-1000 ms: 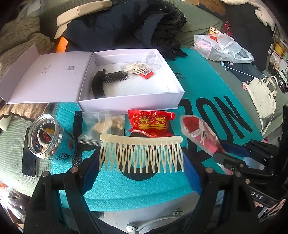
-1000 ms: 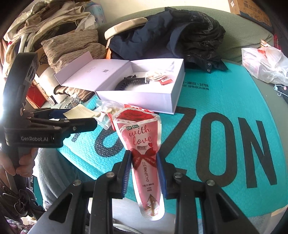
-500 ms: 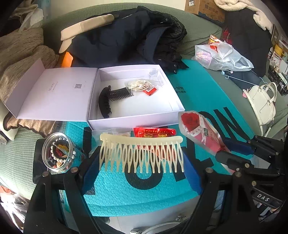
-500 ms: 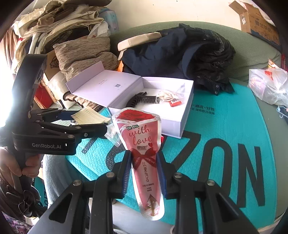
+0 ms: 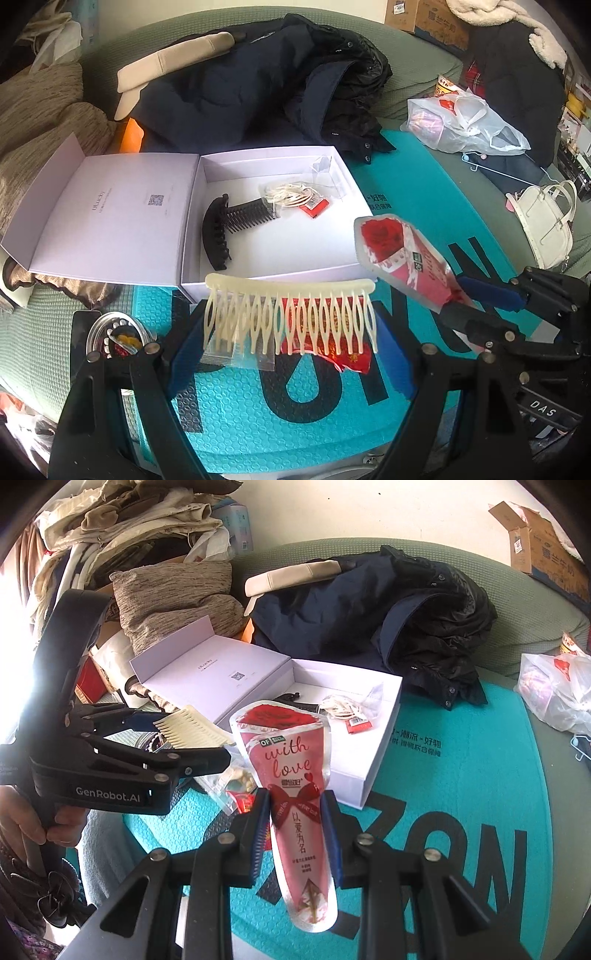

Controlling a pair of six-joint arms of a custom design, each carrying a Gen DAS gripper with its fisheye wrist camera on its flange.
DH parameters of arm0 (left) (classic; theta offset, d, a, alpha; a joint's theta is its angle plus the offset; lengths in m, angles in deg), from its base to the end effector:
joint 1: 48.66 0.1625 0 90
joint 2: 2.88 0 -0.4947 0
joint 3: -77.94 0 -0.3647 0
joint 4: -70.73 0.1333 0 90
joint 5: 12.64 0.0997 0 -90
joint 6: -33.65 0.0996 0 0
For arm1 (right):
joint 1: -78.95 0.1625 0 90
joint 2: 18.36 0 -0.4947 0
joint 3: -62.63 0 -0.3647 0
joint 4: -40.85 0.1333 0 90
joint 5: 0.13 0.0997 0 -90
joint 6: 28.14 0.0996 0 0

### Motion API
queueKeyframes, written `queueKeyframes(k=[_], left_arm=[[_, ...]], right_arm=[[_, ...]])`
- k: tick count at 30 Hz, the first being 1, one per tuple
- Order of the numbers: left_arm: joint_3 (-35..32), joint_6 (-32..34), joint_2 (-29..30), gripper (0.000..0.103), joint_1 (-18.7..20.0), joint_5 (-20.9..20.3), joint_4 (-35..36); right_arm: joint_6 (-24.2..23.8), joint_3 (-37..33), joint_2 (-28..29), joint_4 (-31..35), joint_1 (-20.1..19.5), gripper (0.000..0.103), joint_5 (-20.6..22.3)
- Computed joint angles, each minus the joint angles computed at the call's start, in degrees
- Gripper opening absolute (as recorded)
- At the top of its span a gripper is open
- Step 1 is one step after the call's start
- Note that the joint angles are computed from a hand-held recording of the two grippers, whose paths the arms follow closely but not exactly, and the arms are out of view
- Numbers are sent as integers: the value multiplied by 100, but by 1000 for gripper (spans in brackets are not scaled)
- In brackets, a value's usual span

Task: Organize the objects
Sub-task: 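Carry the cream comb and pink packet with both tools over the white box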

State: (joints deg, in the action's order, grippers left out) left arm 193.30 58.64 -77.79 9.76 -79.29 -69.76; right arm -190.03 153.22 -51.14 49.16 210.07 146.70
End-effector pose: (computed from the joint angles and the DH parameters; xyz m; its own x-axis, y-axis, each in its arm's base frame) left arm -0.1254 -0.5338 0.3309 -0.5239 0.7368 -0.4274 0.8131 0.5821 0.0069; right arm 0.3935 -0.3748 0.0315 -0.7905 0.1148 0.6016 -0.3742 0.6872 -0.6227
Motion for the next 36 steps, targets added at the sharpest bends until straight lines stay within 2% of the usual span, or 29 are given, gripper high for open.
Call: queueKeyframes(k=[14,26,36], left_arm=[[-572,72,932,82,102,56,-329],[-1129,176,1695,82,243,205,-771],[-1629,295,2322,82,305,599,-1306]], right_arm=[[-964,-8,-282,-491,-588,27,-331],[-2081,-335,-393,-813,-1088,27,-650],[-2653,-797,-352,-796,-1454,27,-898]])
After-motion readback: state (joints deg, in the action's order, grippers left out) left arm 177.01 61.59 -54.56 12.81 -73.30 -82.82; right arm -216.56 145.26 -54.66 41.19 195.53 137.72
